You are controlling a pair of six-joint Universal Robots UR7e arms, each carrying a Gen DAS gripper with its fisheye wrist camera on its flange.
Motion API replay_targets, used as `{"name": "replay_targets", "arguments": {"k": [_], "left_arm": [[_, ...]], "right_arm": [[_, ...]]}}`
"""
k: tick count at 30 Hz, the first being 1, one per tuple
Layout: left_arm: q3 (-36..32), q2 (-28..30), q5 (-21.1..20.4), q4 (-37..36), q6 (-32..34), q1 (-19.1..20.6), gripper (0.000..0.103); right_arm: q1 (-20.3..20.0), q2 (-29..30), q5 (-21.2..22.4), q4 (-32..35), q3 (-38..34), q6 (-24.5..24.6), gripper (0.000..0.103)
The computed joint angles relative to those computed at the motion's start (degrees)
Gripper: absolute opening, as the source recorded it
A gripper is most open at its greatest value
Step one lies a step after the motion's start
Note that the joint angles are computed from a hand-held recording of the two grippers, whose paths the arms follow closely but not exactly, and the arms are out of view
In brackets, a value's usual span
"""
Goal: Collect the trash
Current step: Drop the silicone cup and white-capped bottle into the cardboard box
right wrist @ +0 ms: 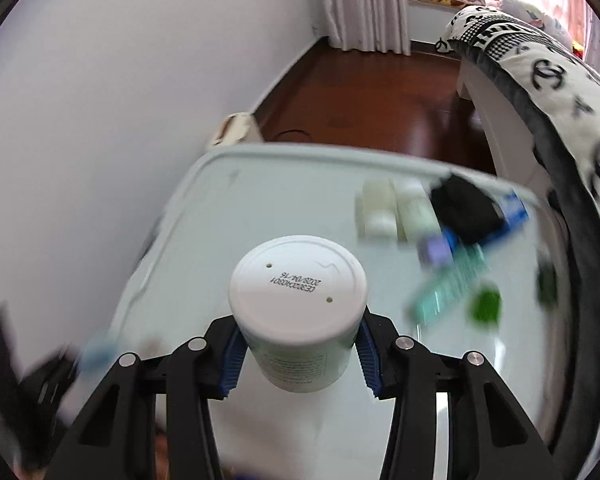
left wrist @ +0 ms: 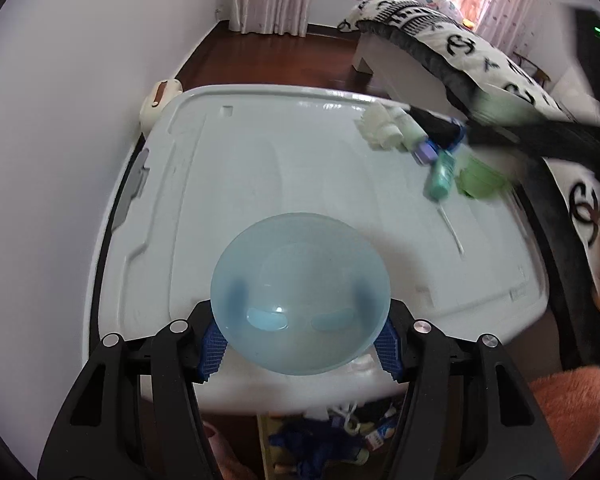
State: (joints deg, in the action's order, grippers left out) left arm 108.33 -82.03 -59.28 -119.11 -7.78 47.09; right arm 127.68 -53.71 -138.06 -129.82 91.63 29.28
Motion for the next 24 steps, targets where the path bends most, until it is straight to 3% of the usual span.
{"name": "replay_targets", "arguments": {"k": [5,11,13,15,16,18,20,24], "left_arm": [[7.4,-6.9,-4.2,8.8,-3.9,-3.3,0.059],[12.2,-10.3,-9.5,19.2,-9.6,-3.1,0.059],[11.9,-9.3,-11.1,21.7,-10.4,-1.4,0.072],[11.7,-8.3,-9.2,23.8,-13.4,-1.0,0.083],[11.7,-7.9,-8.4,24.3,-14.2,-0.9,0.088],[11.6,-6.9,-6.8,25.3,-15.6,-0.8,0.089],[11.7,-6.5,-6.7,25.3,-15.7,-0.6,0.089],[12.5,-7.4,-4.4,23.9,-15.1,-2.7,0.089]], "right_arm": [[4.7,-10.0,5.9,1.3,15.7,12.7,0.047],[2.8,-13.9,12.4,-1.0,27.9,22.6,0.047],[1.3,-14.6,13.2,-1.6,30.9,25.1,0.048],[0.6,-13.8,12.7,3.2,30.8,28.7,0.067],[0.3,-13.6,12.8,4.7,30.3,29.5,0.085],[1.6,-13.4,9.9,3.4,30.0,27.4,0.084],[2.4,-13.1,7.6,4.2,29.3,27.7,0.089],[2.9,-14.4,8.1,2.3,30.2,28.0,0.089]]}}
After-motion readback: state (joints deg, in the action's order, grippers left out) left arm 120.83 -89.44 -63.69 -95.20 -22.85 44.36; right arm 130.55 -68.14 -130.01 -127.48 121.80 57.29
